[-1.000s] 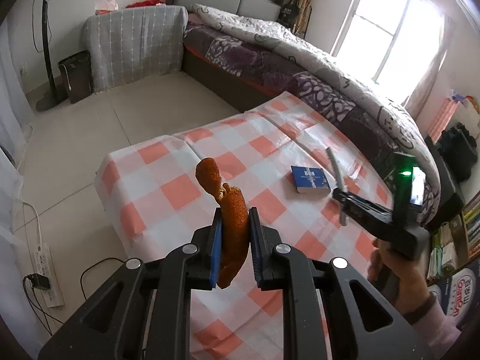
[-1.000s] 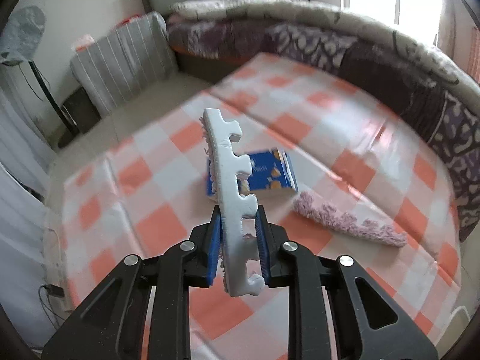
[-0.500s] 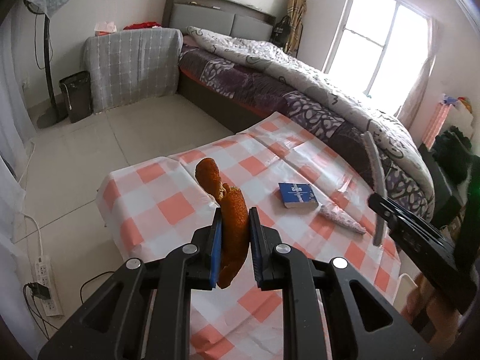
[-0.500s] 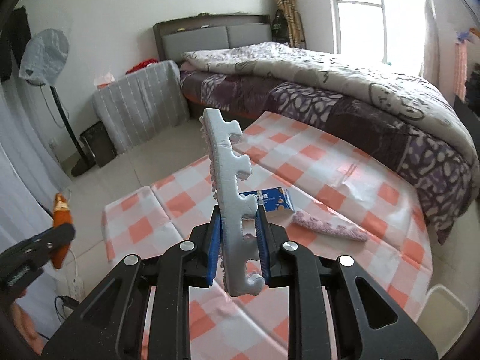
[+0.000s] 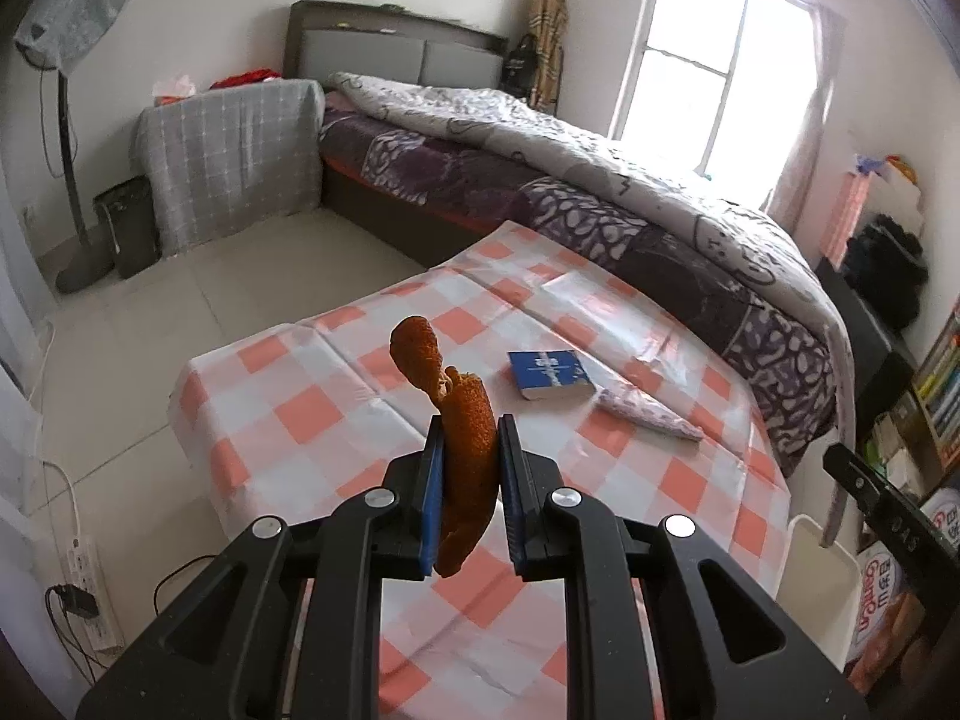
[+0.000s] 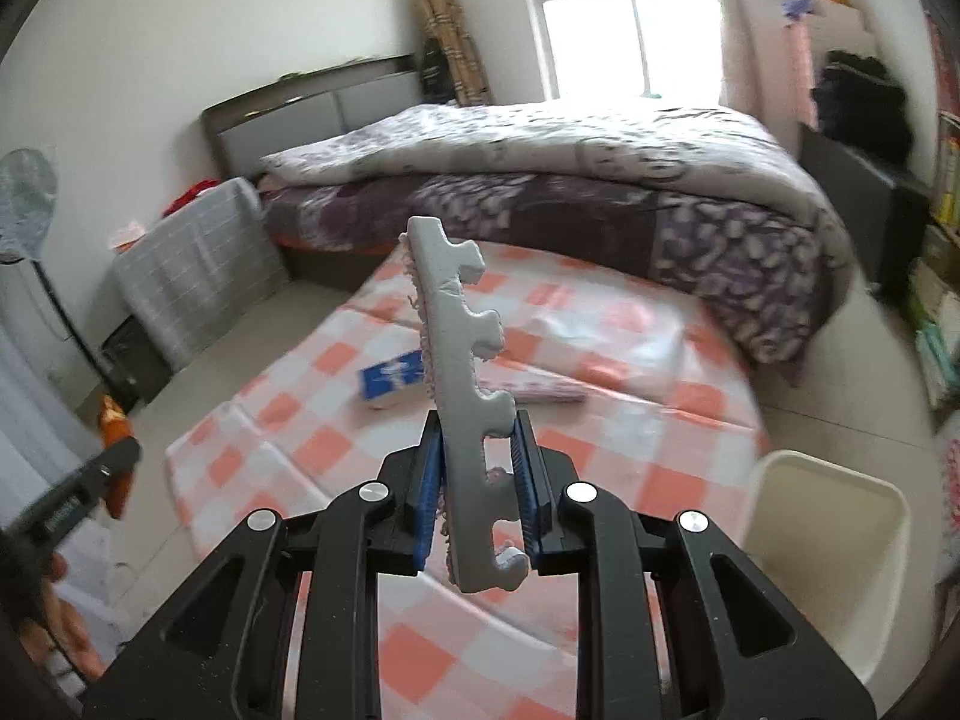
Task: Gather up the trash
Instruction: 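Carry the foam strip and orange peel over the white bin and release both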
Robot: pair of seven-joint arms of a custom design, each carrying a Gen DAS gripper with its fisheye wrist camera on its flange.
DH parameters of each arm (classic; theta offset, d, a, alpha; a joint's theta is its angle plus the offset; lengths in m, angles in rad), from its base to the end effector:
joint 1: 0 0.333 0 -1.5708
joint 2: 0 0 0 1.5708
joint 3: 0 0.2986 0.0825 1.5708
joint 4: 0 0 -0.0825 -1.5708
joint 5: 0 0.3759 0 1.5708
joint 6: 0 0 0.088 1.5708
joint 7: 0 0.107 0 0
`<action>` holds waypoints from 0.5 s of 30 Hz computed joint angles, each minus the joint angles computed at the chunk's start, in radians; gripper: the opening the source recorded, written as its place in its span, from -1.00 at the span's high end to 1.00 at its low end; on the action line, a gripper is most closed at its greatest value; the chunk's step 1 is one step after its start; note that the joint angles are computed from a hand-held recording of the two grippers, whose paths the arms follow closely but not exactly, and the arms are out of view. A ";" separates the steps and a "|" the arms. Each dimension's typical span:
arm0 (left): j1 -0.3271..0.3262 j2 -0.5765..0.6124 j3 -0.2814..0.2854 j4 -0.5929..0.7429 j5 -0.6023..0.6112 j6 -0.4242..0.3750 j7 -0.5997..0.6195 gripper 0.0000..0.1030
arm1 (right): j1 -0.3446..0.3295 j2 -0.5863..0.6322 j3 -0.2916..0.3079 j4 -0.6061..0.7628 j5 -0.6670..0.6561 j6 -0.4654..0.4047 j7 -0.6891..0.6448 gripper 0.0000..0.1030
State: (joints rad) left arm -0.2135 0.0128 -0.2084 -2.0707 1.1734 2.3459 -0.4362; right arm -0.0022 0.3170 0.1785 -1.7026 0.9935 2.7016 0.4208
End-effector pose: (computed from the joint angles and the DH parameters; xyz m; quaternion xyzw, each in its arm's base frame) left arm 0.5271 -0.2213 0.4456 -0.8285 0.3262 -0.2833 0.3561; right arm 0.6709 0.0773 0.4621 -0.7680 0.4463 -0.1701 0.4267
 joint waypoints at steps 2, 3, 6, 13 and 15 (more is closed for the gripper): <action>-0.008 0.018 -0.006 0.022 0.007 -0.015 0.009 0.67 | -0.006 0.014 -0.014 0.006 -0.014 0.006 0.021 0.58; -0.013 0.029 -0.009 0.036 0.010 -0.023 0.016 0.67 | -0.011 0.022 -0.019 0.012 -0.024 0.007 0.036 0.58; -0.031 0.061 -0.011 0.076 0.020 -0.046 0.035 0.67 | -0.037 0.037 -0.021 0.032 -0.032 0.008 0.072 0.58; -0.071 0.152 0.001 0.184 0.023 -0.065 0.094 0.67 | -0.087 0.072 -0.040 0.088 -0.077 -0.003 0.218 0.58; -0.083 0.176 0.008 0.211 0.021 -0.062 0.111 0.67 | -0.098 0.092 -0.049 0.114 -0.114 -0.006 0.274 0.58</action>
